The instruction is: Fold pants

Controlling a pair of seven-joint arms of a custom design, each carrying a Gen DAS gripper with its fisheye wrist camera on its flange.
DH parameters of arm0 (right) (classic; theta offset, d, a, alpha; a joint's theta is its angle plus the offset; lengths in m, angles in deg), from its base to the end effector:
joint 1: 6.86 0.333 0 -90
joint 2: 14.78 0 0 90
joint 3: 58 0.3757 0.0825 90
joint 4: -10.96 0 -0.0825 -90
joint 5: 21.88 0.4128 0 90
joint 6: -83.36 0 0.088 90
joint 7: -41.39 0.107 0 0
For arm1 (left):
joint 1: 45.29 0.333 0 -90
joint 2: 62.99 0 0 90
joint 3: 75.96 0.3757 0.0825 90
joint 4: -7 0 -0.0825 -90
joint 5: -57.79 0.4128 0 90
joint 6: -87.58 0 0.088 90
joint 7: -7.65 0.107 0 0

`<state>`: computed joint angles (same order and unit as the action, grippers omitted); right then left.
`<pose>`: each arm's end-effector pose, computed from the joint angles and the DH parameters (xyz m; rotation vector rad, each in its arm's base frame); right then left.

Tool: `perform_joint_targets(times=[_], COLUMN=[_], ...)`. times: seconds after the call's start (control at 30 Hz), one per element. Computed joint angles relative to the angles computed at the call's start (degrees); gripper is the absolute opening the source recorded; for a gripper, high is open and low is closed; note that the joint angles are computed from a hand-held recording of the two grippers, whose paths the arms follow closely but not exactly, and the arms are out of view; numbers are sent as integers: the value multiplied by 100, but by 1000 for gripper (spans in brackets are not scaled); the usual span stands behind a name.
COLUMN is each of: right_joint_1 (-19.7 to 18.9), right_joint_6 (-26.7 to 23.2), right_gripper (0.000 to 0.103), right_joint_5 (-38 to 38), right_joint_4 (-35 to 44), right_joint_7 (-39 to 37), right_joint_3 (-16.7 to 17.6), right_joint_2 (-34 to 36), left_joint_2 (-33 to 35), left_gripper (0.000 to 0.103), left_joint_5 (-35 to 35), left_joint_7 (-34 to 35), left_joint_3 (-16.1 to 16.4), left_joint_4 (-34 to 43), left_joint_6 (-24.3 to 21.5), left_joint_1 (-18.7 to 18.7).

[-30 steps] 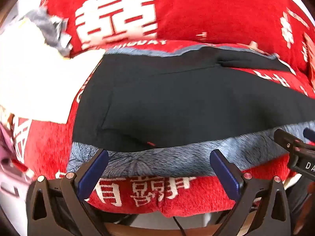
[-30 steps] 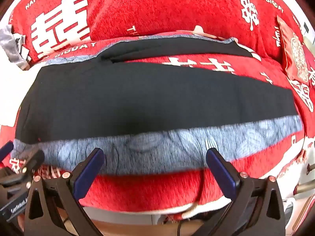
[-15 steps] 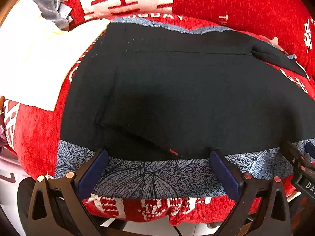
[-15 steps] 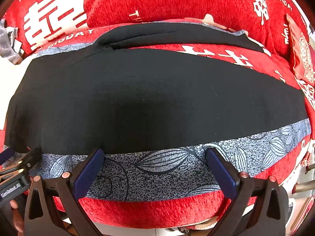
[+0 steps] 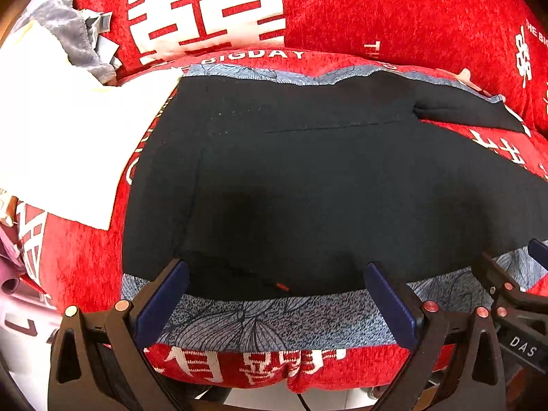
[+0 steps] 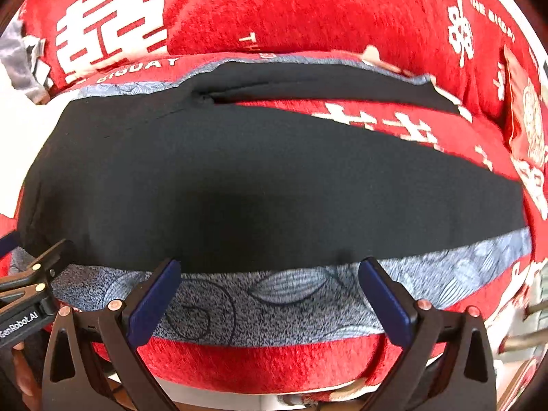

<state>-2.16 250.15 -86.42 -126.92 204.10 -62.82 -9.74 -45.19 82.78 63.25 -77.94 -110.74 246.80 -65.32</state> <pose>0.5259 0.0544 0.3369 -1.7427 2.1561 -0.7340 0.6073 -0.2642 0.3634 -1.8010 2.1077 -0.4569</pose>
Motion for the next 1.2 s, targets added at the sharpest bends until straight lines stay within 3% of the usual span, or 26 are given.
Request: perform_joint_targets(times=[0.33, 0.63, 0.93, 1.07, 1.17, 1.2], right_joint_1=[10, 84, 21, -692, -1382, -1437], right_joint_6=[-136, -107, 259, 223, -205, -315], right_gripper=[103, 103, 103, 103, 103, 103], right_joint_5=[139, 465, 1392, 2976, 3972, 4114], right_joint_4=[196, 539, 1423, 2245, 3182, 3437], right_joint_7=[-379, -898, -2610, -4865, -6737, -7090], right_joint_3=[36, 15, -62, 714, 1606, 1720], right_joint_2=[45, 308, 922, 1507, 2142, 2317], left_joint_2=[151, 397, 1190, 1715, 2046, 2138], left_gripper=[103, 103, 103, 103, 103, 103], left_joint_5=[-150, -362, -1033, -1278, -1462, -1512], left_joint_7=[-9, 174, 1072, 1350, 1508, 1540], left_joint_3=[64, 46, -163, -164, -181, -177], left_joint_4=[211, 652, 2039, 2951, 3487, 3623], left_joint_6=[94, -206, -1246, -1804, -2089, -2157], left_joint_1=[11, 40, 225, 242, 278, 285])
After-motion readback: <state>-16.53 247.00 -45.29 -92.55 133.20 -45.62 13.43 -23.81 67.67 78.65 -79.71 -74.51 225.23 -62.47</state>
